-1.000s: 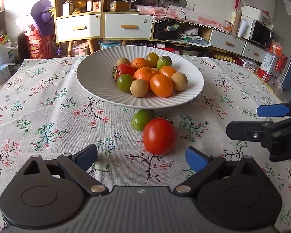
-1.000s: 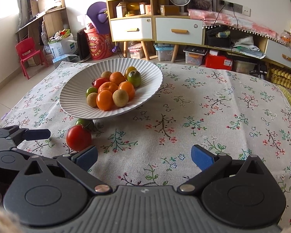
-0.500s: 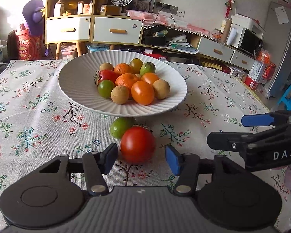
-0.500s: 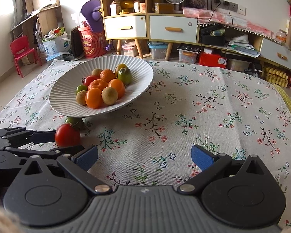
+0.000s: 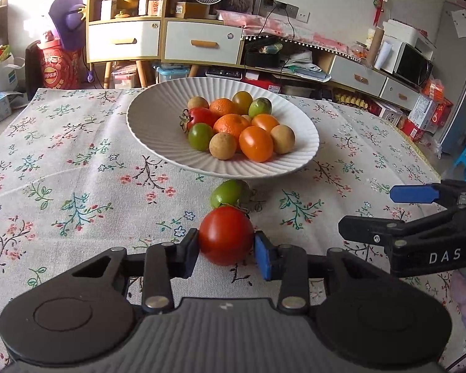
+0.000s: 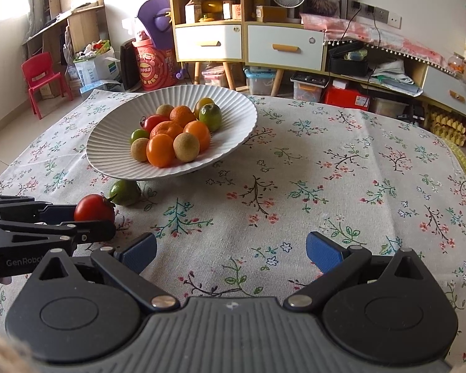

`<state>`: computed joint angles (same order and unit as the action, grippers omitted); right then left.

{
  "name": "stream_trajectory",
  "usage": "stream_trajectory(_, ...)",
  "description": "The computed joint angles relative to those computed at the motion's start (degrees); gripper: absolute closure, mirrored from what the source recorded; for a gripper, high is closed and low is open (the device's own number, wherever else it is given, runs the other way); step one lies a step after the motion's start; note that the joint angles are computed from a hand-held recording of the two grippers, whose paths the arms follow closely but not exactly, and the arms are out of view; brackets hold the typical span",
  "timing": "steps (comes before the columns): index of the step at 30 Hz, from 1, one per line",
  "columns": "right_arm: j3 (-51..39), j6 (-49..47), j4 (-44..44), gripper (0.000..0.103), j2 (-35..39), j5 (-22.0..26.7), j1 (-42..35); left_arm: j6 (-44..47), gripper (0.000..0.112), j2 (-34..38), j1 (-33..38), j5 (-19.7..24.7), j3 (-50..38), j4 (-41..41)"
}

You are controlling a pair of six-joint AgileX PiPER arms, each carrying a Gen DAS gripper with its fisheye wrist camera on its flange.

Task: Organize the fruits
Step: 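Grasp the large red tomato with the left tool while the right tool grasps the green lime, then carry the red tomato and green lime over the white bowl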

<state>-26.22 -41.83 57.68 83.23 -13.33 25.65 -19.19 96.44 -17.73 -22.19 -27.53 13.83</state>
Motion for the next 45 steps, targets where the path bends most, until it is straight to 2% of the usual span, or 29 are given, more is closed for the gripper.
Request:
stream_trajectory(3, 0.14, 4.22, -4.19, 0.001, 0.87, -1.49, 1.67, -0.23, 0.079, -1.47, 2.43, -0.07, 1.58, 1.97)
stream_trajectory(9, -0.55, 22.60, -20.57, 0.003, 5.06, -4.83, 4.01, 4.26, 0.079, -3.00, 6.96, -1.75, 4.80, 1.67)
stream_trajectory(13, -2.73, 25.69, -23.51, 0.011, 8.79, -6.67, 6.84, -0.85, 0.079, -3.49, 11.56, -1.50, 4.99, 8.12)
stream_trajectory(16, -4.97, 26.45, -24.37, 0.021, 11.86, -7.55, 8.36, -5.72, 0.079, -3.00, 15.30, -2.30, 4.79, 14.28)
stream_trajectory(18, -6.72, 24.71, -22.00, 0.023, 13.79, -8.34, 9.34, -8.00, 0.079, -2.61, 17.09, -3.23, 4.68, 17.32)
stream_trajectory(23, -9.82, 20.54, -19.15, 0.046, 17.02, -10.47, 11.10, -17.45, 0.079, -2.74, 19.59, -1.84, 2.89, 25.63)
stream_trajectory(29, -10.73, 19.08, -19.89, 0.072, 18.08, -11.77, 11.77, -20.48, 0.079, -2.31, 20.59, -2.26, 2.42, 28.70)
stream_trajectory(36, -10.85, 21.51, -21.98, 0.072, 17.17, -9.45, 10.93, -20.95, 0.079, -2.05, 20.25, -2.84, 2.03, 29.71)
stream_trajectory(40, -9.77, 22.80, -23.48, 0.072, 14.18, -5.38, 9.61, -21.33, 0.079, -2.06, 19.29, -2.49, 1.76, 29.48)
stream_trajectory(45, -7.40, 17.18, -18.46, 0.072, 8.94, -2.77, 9.02, -21.85, 0.079, -3.17, 17.64, -2.52, 1.53, 29.01)
